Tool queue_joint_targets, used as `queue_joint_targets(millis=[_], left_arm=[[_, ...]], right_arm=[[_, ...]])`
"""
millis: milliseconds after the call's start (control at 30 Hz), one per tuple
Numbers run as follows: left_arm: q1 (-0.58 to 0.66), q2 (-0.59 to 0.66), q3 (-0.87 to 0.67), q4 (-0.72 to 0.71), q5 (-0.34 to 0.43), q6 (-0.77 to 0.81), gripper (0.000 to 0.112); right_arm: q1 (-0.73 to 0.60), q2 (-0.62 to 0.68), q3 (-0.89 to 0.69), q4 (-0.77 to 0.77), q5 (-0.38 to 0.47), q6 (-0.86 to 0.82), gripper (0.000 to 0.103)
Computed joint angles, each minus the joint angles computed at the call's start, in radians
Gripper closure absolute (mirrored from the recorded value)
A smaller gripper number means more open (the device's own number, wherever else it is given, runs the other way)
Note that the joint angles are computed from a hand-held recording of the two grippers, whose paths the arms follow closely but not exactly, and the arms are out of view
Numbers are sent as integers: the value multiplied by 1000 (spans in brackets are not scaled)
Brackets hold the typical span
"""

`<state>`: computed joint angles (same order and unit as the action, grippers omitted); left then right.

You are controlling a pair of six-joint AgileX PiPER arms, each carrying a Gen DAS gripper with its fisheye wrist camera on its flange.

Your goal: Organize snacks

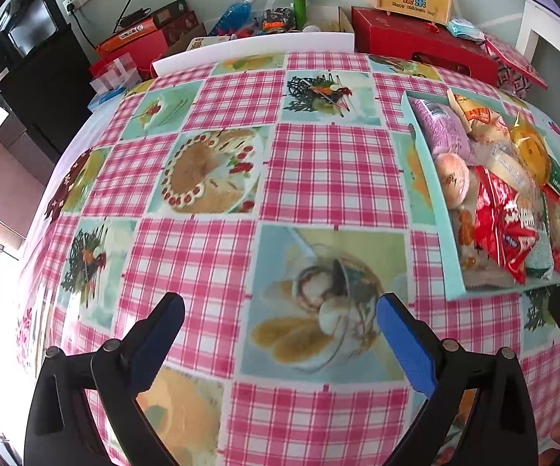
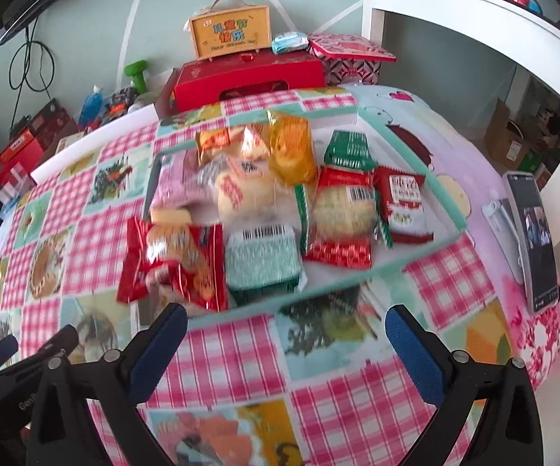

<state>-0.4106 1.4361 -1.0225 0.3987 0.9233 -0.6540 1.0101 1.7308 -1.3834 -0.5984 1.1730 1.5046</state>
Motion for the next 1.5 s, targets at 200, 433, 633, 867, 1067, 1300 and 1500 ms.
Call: queue_joint_targets(millis=[200, 433, 633, 867, 1067, 1300, 1500], left_arm=[[4, -14, 14, -8, -5, 8, 13], [11, -16, 7, -27, -16, 41, 13], [19, -4, 3, -49, -25, 71, 13], [26, -4, 1, -66, -30, 87, 13], [26, -2, -2, -65, -27, 89, 13], [25, 1, -2, -64, -27, 83, 13], [28, 1, -2, -65, -28, 85, 13]], right_arm=[[10, -1, 14, 5, 0, 7, 0], [4, 10, 10, 8, -10, 2, 0], [-7, 6, 18, 15, -15, -3, 0], [-8, 1, 22, 14, -21, 2, 0], [-5, 3, 18, 17, -21, -8, 0], [-8, 1, 22, 21, -24, -12, 0], [-8, 1, 22, 23, -26, -14, 0]])
